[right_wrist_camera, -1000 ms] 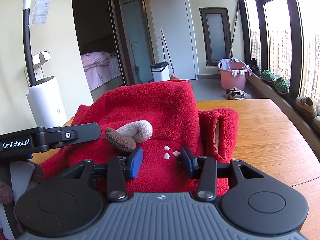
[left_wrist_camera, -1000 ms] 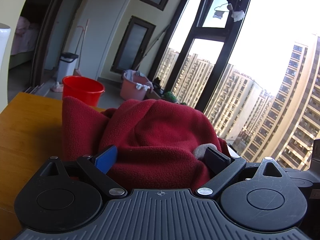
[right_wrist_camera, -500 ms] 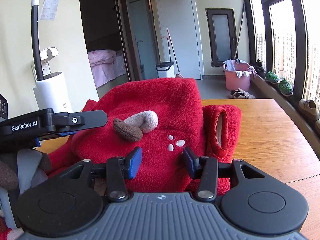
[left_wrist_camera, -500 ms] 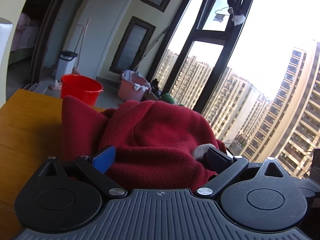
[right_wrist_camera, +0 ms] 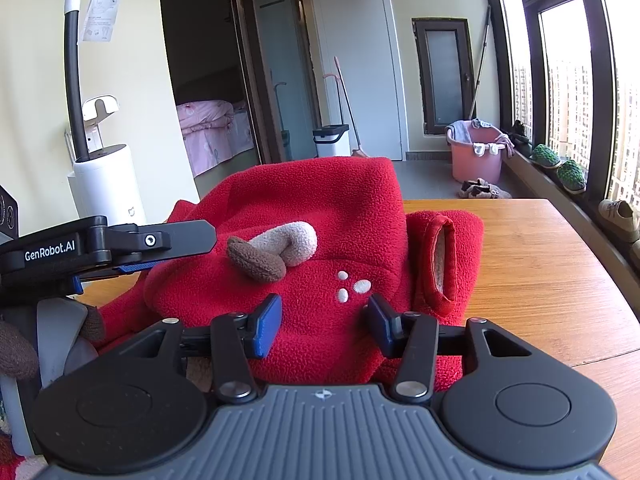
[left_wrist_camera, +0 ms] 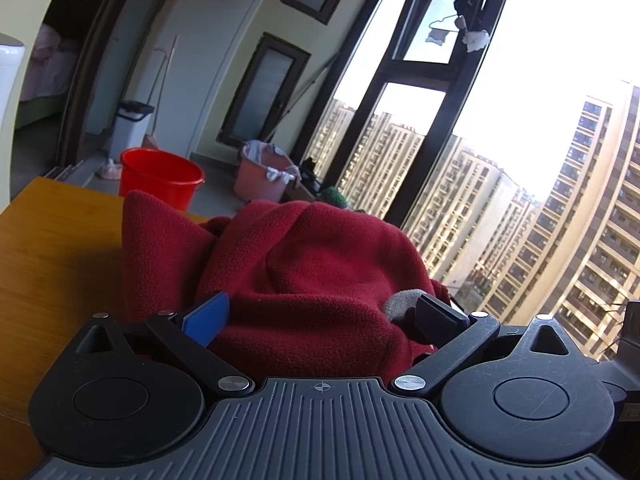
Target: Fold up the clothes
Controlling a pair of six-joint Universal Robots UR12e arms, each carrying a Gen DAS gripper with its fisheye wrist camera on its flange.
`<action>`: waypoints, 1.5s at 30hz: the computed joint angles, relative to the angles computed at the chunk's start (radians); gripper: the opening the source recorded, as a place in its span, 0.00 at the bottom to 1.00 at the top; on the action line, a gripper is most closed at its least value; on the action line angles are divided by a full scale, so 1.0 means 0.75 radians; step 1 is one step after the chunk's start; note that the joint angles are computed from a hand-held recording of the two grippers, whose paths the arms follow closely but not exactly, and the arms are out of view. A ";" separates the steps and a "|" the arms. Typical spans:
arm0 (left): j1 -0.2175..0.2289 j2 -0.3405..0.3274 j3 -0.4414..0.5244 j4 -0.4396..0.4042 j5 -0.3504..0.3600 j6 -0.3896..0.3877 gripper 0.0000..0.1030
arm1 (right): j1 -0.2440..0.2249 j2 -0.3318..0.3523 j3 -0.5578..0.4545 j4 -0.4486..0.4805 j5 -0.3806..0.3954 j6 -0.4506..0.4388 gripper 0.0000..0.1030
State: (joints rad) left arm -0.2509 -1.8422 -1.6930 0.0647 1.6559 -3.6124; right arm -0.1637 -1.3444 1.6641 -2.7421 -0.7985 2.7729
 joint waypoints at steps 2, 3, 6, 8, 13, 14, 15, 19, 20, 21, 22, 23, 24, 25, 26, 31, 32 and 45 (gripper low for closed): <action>0.000 0.000 0.000 0.001 0.000 0.000 0.99 | -0.001 0.000 0.001 -0.001 0.002 0.000 0.47; 0.000 0.000 -0.001 0.002 0.000 -0.001 0.99 | -0.001 0.000 0.001 -0.001 0.003 -0.001 0.47; 0.000 0.000 -0.001 0.002 0.000 0.000 1.00 | -0.003 0.000 0.002 -0.001 0.008 -0.001 0.47; 0.000 0.000 -0.001 0.003 -0.001 -0.001 1.00 | -0.004 0.000 0.002 0.000 0.010 0.000 0.48; -0.001 0.001 -0.005 0.007 0.002 0.000 1.00 | -0.004 0.000 0.003 0.000 0.012 -0.001 0.48; -0.002 0.002 -0.006 0.006 0.004 0.001 1.00 | -0.004 0.000 0.003 -0.002 0.012 0.000 0.48; -0.002 0.002 -0.006 0.007 0.005 0.001 1.00 | -0.004 0.000 0.004 -0.005 0.011 0.000 0.48; -0.004 0.004 -0.006 0.005 0.011 0.004 1.00 | -0.003 -0.004 0.003 -0.019 -0.009 -0.004 0.48; -0.004 0.006 -0.007 0.005 0.011 0.003 1.00 | -0.002 -0.008 0.004 -0.029 -0.022 -0.008 0.49; -0.004 0.005 -0.007 0.006 0.010 -0.001 1.00 | -0.001 -0.011 0.004 -0.038 -0.035 -0.013 0.49; -0.003 0.005 -0.008 0.007 0.008 -0.005 1.00 | 0.000 -0.014 0.005 -0.047 -0.049 -0.019 0.49; -0.001 0.006 -0.009 0.010 0.004 -0.008 1.00 | 0.001 -0.018 0.007 -0.072 -0.068 -0.018 0.49; 0.001 0.006 -0.011 0.014 0.001 -0.012 1.00 | 0.000 -0.021 0.011 -0.117 -0.084 -0.005 0.49; 0.002 0.007 -0.012 0.015 -0.001 -0.013 1.00 | -0.007 -0.023 0.013 -0.153 -0.071 0.020 0.49; 0.002 0.008 -0.014 0.017 -0.001 -0.013 1.00 | -0.016 -0.023 0.010 -0.173 -0.037 0.055 0.49; -0.001 0.007 -0.013 0.017 0.004 -0.012 1.00 | -0.035 -0.013 -0.029 -0.057 0.116 0.110 0.49; -0.001 0.007 -0.013 0.017 0.004 -0.012 1.00 | -0.026 -0.011 -0.032 -0.009 0.089 0.070 0.49; 0.002 0.006 -0.017 0.033 -0.012 -0.018 1.00 | -0.004 -0.009 -0.016 0.079 -0.017 -0.066 0.49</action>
State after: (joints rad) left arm -0.2492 -1.8373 -1.7060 0.0895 1.6469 -3.6261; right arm -0.1671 -1.3513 1.6520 -2.6826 -0.8115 2.7232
